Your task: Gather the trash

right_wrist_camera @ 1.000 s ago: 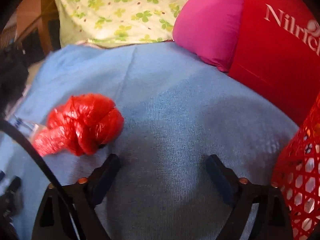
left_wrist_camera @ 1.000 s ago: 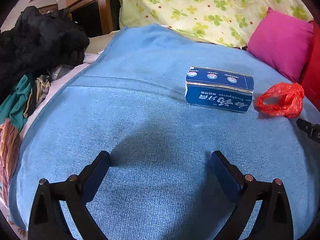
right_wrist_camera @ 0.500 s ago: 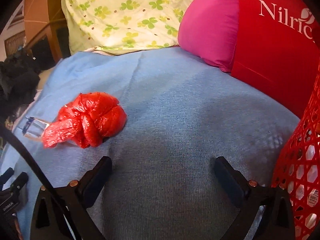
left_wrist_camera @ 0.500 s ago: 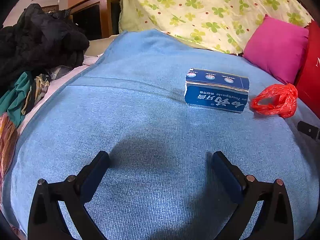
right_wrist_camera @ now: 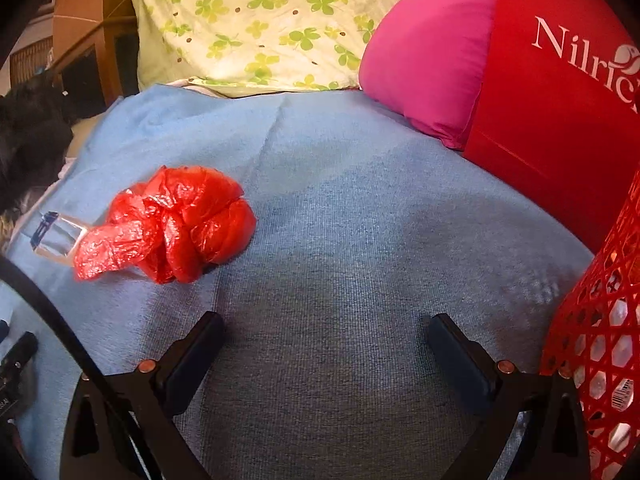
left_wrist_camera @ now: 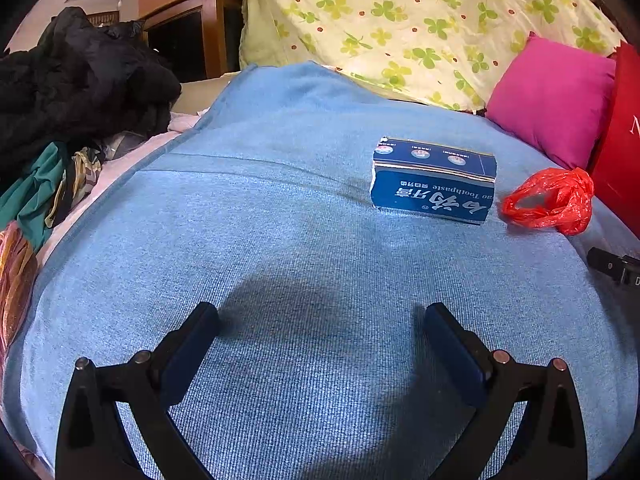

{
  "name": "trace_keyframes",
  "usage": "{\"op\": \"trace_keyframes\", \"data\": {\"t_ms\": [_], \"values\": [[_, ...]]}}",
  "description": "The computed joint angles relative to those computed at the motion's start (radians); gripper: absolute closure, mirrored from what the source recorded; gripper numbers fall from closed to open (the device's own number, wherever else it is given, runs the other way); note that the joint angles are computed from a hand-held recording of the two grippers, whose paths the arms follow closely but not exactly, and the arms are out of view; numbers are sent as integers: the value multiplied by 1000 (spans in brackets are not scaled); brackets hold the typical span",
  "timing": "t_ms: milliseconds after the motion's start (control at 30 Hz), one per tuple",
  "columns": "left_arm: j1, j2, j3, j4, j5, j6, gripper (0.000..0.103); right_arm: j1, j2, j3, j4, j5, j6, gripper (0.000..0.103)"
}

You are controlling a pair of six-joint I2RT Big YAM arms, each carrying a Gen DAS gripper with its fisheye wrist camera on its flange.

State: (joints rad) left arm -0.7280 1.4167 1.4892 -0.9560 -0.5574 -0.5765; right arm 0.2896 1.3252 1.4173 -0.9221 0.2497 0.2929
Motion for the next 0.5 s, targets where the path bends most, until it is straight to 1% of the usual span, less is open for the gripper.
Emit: {"op": "trace_keyframes", "data": {"t_ms": [500], "values": [[0,0,0,0,-2,2,1,-1,-2,-4,3,-2,0,0]]}}
